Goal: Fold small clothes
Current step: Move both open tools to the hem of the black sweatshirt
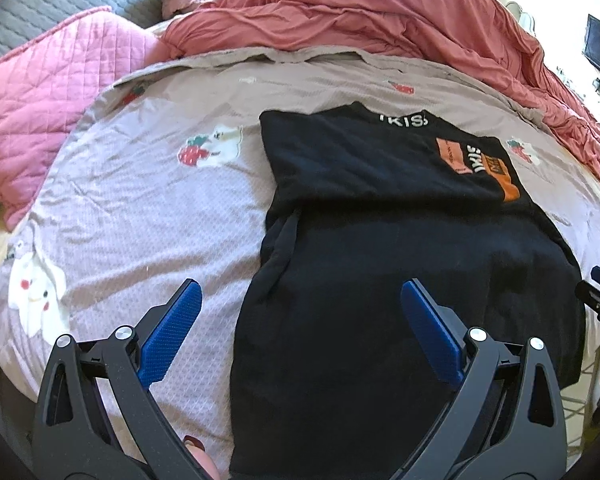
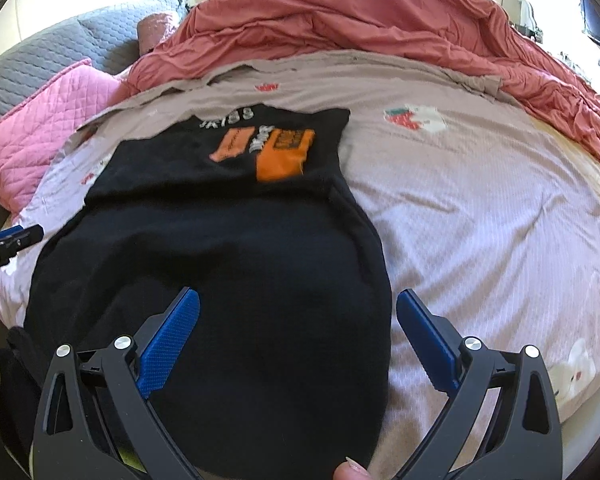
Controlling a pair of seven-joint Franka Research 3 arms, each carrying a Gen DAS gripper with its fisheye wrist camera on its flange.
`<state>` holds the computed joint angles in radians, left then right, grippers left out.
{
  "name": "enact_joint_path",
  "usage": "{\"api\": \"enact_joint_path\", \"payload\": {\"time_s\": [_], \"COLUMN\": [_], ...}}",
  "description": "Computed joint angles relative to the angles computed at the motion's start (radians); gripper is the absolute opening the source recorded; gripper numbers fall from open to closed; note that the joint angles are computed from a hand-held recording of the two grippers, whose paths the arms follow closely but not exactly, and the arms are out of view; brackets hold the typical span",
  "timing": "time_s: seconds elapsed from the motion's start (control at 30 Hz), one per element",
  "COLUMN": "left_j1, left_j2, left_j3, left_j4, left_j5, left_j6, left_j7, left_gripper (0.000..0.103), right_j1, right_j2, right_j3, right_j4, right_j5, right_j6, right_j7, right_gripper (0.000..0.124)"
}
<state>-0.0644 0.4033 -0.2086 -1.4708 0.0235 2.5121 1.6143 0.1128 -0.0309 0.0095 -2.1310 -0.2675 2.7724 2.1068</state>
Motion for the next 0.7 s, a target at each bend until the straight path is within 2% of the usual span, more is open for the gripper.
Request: {"api": "enact_joint_path", "payload": {"time_s": [0.17,0.43,0.53,0.6,0.67,0.7], "left_j1": [0.036,0.105,0.111,0.114,0.109,0.108], "left_j2": [-0.024,-0.057,-0.068,-0.070,-0.075,-0.072], "left_j3": [-0.001,-0.027,-0.023,-0.023,-0.020,-0.019], "left_j4": [-0.047,-0.100,-0.122,-0.127,-0.135,-0.133], "left_j5": [-0.048,-0.225,-0.265,-0.290,-0.300,-0.305], "left_j6": [-0.035,-0.112,-0.132,-0.143,-0.146,-0.150], "left_j7": [0.005,0.099,0.114,0.126,0.130,0.132], "left_gripper": [0.093,0.093,0.085,0.075,0.060,0.056], "right_j1": [-0.003,-0.018,-0.026,-0.028,-0.024,-0.023], "right_j2": [-0.028,-0.071,-0.088,-0.097,-0.107,-0.111], "right_j3": [0.003,0.018,0.025,0.028,0.023,0.019], "right_j4": [-0.047,-0.117,-0.141,-0.155,-0.174,-0.183], "right_j5": [0.021,0.053,0.052,0.057,0.101,0.130], "right_j6": [-0.013,-0.029,-0.031,-0.031,-0.020,-0.013], "right_j7": [-0.014,-0.009,-0.002,-0.012,-0.040,-0.052], "right_gripper": [0.098,0.098,0.098,0.098,0.097,0.086]}}
